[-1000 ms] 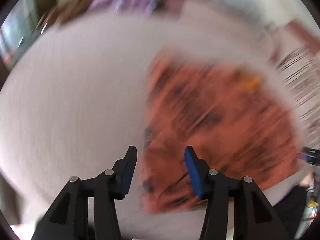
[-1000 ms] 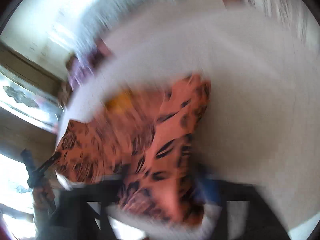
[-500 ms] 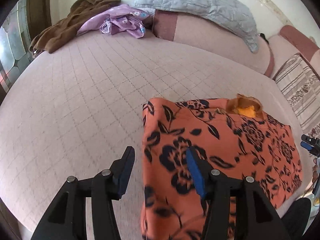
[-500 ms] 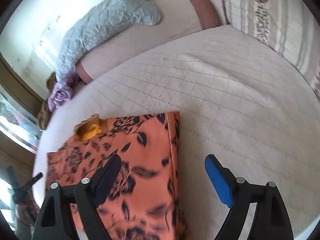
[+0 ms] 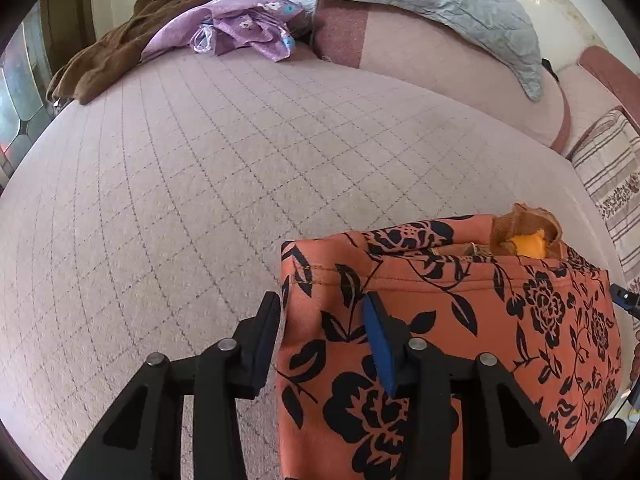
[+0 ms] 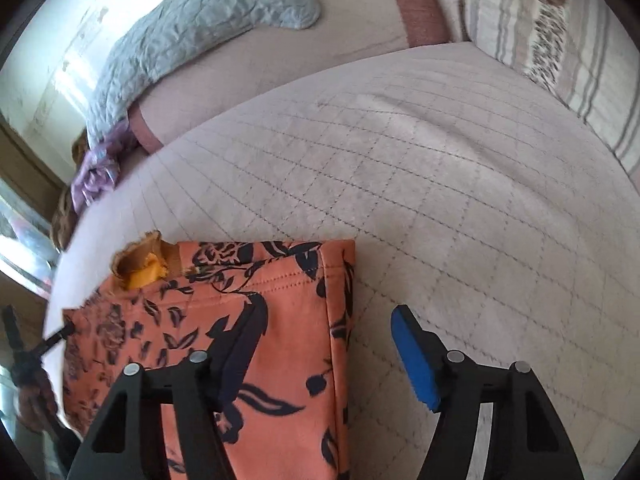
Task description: Fold small clothes
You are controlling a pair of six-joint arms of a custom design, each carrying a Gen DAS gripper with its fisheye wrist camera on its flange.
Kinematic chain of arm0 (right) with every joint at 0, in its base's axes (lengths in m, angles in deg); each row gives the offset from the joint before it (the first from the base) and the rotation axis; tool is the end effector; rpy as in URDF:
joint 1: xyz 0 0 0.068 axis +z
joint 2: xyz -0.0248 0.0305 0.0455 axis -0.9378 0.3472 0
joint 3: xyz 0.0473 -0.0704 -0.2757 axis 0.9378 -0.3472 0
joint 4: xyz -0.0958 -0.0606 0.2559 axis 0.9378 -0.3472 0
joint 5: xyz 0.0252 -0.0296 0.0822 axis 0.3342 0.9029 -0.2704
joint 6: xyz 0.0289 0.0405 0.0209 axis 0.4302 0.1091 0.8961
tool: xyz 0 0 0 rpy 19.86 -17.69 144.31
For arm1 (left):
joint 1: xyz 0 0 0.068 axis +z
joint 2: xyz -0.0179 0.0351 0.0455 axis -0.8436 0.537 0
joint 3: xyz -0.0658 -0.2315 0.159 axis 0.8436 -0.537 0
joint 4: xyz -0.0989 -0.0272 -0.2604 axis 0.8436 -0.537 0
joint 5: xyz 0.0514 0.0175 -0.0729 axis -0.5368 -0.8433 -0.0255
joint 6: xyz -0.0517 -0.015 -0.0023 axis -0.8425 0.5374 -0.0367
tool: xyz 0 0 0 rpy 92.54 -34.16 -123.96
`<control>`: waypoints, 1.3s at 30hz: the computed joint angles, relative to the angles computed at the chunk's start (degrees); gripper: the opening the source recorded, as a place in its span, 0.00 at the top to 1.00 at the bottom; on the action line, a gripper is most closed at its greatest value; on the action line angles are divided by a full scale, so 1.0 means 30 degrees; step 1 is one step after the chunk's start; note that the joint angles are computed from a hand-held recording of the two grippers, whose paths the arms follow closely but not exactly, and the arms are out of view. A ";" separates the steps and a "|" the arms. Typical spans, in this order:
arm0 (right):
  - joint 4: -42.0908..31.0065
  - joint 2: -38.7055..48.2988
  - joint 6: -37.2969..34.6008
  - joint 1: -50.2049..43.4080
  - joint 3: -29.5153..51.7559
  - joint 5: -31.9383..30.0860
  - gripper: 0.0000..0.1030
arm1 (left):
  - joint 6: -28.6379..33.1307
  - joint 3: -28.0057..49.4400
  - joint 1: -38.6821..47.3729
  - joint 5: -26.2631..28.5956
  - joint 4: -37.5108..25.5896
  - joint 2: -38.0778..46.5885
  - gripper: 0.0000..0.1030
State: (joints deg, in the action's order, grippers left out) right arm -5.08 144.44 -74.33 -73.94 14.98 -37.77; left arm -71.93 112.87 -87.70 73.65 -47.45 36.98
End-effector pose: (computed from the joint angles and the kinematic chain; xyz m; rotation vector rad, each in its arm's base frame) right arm 0.2087 -0.0056 0.1796 0.1430 2.6003 0.3860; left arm 0.1942 -0.1027 0.1480 -0.2225 2.5626 -0.1074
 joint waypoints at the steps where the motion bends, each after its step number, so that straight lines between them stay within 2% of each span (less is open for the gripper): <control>1: 0.0228 0.0390 -0.0080 0.0359 0.0087 0.0282 0.46 | 0.0057 0.0035 -0.0001 -0.0011 0.0031 0.0051 0.60; 2: 0.0300 0.1060 -0.0242 0.0780 0.0358 0.0406 0.58 | 0.0157 0.0096 -0.0068 -0.0124 -0.0040 0.0047 0.69; 3: 0.0209 0.1536 -0.0311 0.1172 0.0617 0.0595 0.78 | 0.0339 0.0265 -0.0153 -0.0397 -0.0232 0.0130 0.81; 5: -0.0084 0.1511 -0.0322 0.2057 0.0890 0.1719 0.86 | 0.0602 0.0460 -0.0443 -0.0968 -0.0593 -0.0022 0.93; 6: -0.0368 0.1344 -0.0460 0.2317 0.1048 0.1823 0.92 | 0.0667 0.0478 -0.0677 -0.1371 -0.0796 -0.0436 0.94; 10: -0.1447 -0.0416 -0.0693 0.2486 0.1645 0.2132 0.93 | 0.1053 0.0880 -0.1886 -0.3275 -0.1735 -0.2839 0.95; 13: -0.1597 -0.1214 -0.0599 0.2514 0.2447 0.2472 0.93 | 0.1540 0.1261 -0.1642 -0.3622 -0.1178 -0.2888 0.95; 16: -0.0435 0.0156 -0.0167 0.2787 0.3076 0.3313 0.93 | 0.1693 0.1425 -0.0449 -0.3161 0.0240 -0.0247 0.95; 18: 0.0507 0.2324 0.0067 0.2610 0.3139 0.3353 0.93 | 0.1894 0.1912 0.0942 -0.1209 0.0614 0.2680 0.91; 19: 0.0758 0.3742 0.0169 0.2398 0.3159 0.2681 0.92 | 0.1950 0.1926 0.1188 -0.0876 0.0957 0.3741 0.91; 21: 0.2024 0.5453 0.0345 0.2317 0.2462 0.2412 0.90 | 0.2091 0.1767 0.0736 -0.1727 0.1253 0.3666 0.89; 22: 0.2717 0.5177 0.0440 0.2249 0.1924 0.2325 0.90 | 0.2043 0.1952 0.0586 -0.1911 0.0740 0.3471 0.86; 23: 0.2686 0.4562 0.0793 0.2126 0.1670 0.2185 0.88 | 0.1933 0.1998 0.0497 -0.1991 0.0227 0.2853 0.76; 24: 0.2281 0.4105 0.0945 0.2051 0.1702 0.2148 0.79 | 0.1770 0.1825 0.0402 -0.2082 -0.0105 0.1842 0.69; 25: 0.1855 0.3512 0.0951 0.2076 0.1703 0.2363 0.67 | 0.1455 0.1653 0.0131 -0.2380 -0.0482 0.1025 0.67; 26: 0.1330 0.2761 0.0920 0.2115 0.1731 0.2733 0.63 | 0.1070 0.1555 -0.0204 -0.2825 -0.1241 -0.0208 0.64; 28: 0.0105 0.0367 0.1138 0.1648 0.1684 0.2067 0.42 | 0.0122 0.1308 -0.1242 -0.3557 -0.2934 -0.2905 0.56; 30: -0.1311 -0.2595 0.1996 0.1289 0.1433 0.0503 0.39 | -0.1589 0.1281 -0.3389 -0.4928 -0.4949 -0.5153 0.46; 31: -0.1874 -0.3488 0.2356 0.1288 0.1394 -0.0298 0.39 | -0.2657 0.1283 -0.4691 -0.5644 -0.5867 -0.5893 0.45; 32: -0.2703 -0.4978 0.2952 0.1214 0.1147 -0.1977 0.38 | -0.4082 0.1346 -0.6617 -0.6401 -0.6910 -0.6415 0.44; 34: -0.3322 -0.7250 0.4378 0.1679 0.0146 -0.4359 0.31 | -0.6569 0.1382 -0.9512 -0.7342 -0.7908 -0.6301 0.44; 37: -0.3530 -1.0346 0.7578 0.4063 -0.2118 -0.5597 0.31 | -0.8846 0.0803 -1.2321 -0.7553 -0.7236 -0.5090 0.38; 39: -0.3056 -1.1397 0.8967 0.4880 -0.4031 -0.5352 0.31 | -0.9408 0.0204 -1.2541 -0.6701 -0.5937 -0.2744 0.36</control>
State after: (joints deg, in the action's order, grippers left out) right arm -14.25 110.25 -47.43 -59.30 2.88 -53.83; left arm -100.15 113.48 -125.33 53.55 -65.26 28.75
